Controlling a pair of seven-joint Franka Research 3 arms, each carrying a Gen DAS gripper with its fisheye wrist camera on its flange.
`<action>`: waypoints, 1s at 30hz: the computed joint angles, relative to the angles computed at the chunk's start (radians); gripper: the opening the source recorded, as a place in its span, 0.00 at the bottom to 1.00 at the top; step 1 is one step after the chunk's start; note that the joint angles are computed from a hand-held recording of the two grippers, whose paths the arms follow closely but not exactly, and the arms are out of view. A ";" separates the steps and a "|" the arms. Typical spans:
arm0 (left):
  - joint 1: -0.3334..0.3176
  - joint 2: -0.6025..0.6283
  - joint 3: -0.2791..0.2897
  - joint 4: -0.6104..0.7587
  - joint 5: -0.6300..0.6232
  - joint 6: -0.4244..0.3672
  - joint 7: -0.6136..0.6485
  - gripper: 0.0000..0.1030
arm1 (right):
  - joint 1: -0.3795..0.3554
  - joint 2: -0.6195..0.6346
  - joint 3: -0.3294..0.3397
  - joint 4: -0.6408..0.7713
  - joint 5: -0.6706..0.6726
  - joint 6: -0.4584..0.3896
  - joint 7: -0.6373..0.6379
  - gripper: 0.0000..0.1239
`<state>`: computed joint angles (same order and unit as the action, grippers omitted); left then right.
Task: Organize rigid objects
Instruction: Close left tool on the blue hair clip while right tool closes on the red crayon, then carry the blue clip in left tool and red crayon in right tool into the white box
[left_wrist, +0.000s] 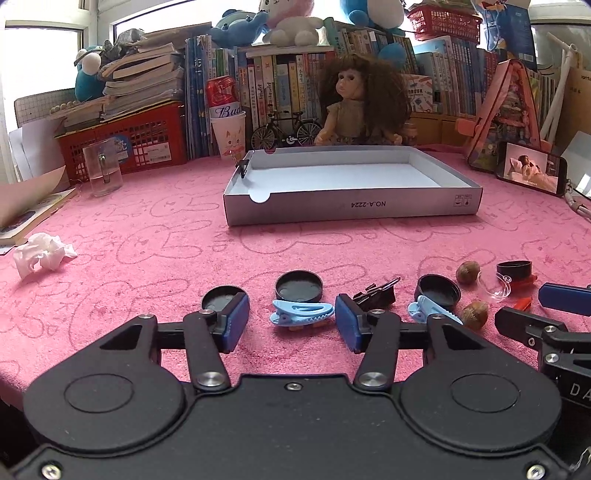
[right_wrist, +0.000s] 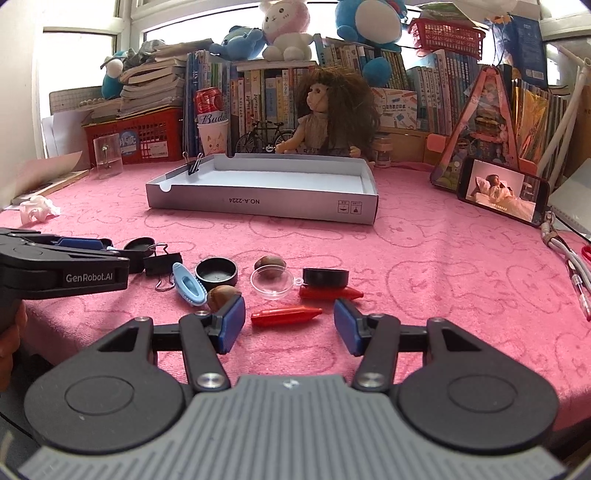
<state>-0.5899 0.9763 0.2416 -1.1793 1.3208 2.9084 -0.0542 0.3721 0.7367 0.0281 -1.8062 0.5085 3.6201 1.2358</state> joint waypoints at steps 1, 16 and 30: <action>-0.002 0.003 0.002 0.003 0.001 -0.003 -0.002 0.48 | -0.005 0.001 0.004 0.002 -0.010 -0.005 -0.001 0.55; -0.006 0.020 0.022 0.019 -0.028 0.040 0.003 0.35 | -0.062 0.003 0.047 -0.007 -0.100 -0.004 0.040 0.40; -0.004 -0.016 0.037 0.004 0.059 0.079 -0.096 0.35 | -0.063 -0.007 0.030 0.017 -0.071 0.009 0.086 0.40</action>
